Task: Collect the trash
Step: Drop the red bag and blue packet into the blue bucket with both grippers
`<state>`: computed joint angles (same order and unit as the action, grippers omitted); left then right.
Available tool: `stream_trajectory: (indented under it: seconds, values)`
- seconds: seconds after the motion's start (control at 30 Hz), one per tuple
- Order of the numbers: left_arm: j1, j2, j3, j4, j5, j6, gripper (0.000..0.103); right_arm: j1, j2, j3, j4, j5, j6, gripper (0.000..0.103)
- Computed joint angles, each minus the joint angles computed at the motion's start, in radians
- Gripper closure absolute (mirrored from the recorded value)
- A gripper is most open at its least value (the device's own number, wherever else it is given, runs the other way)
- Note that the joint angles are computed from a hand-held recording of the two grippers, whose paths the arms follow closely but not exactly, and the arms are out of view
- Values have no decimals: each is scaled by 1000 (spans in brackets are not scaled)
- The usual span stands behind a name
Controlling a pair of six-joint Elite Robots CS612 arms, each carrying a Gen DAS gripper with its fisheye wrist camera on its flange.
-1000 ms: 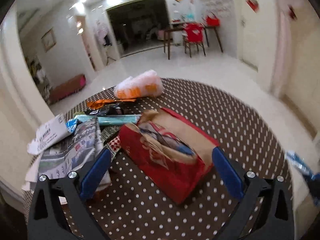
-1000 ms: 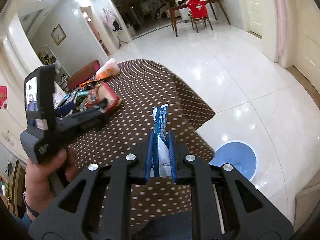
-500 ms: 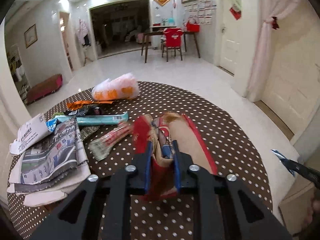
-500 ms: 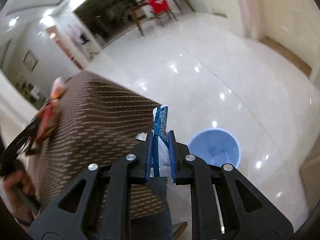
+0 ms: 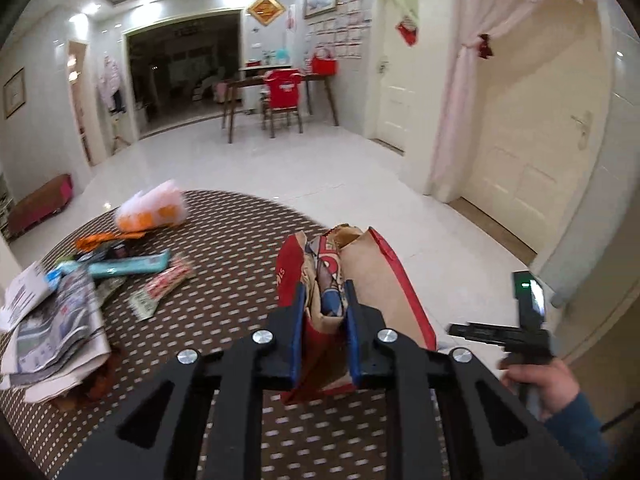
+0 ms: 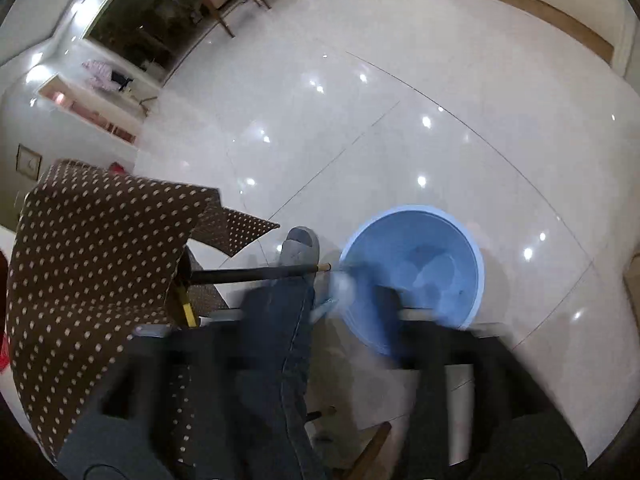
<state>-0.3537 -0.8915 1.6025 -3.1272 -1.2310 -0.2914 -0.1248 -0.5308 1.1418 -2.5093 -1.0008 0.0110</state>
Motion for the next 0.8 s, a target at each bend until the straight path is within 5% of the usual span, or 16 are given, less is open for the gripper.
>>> stream_trajectory:
  seconds: [0.3, 0.47, 0.63, 0.7, 0.73, 0.77, 0.8]
  values:
    - [-25, 81, -163, 104, -160, 90, 86, -54, -75, 111, -211, 15, 137, 24]
    - [-31, 168, -317, 276, -293, 115, 86, -95, -125, 170, -358, 22, 220, 20]
    - [-38, 256, -467, 480, -323, 122, 82, -114, -154, 198, -444, 26, 245, 15]
    - [-39, 280, -507, 528, -324, 117, 60, -113, -162, 204, -456, 26, 243, 14]
    - [-42, 288, -522, 551, -309, 109, 28, -113, -166, 207, -461, 27, 241, 13]
    - [-43, 290, -523, 545, -290, 93, 12, -112, -169, 211, -466, 31, 239, 13]
    - [-43, 288, -513, 513, -277, 75, 12, -112, -172, 214, -468, 37, 235, 12]
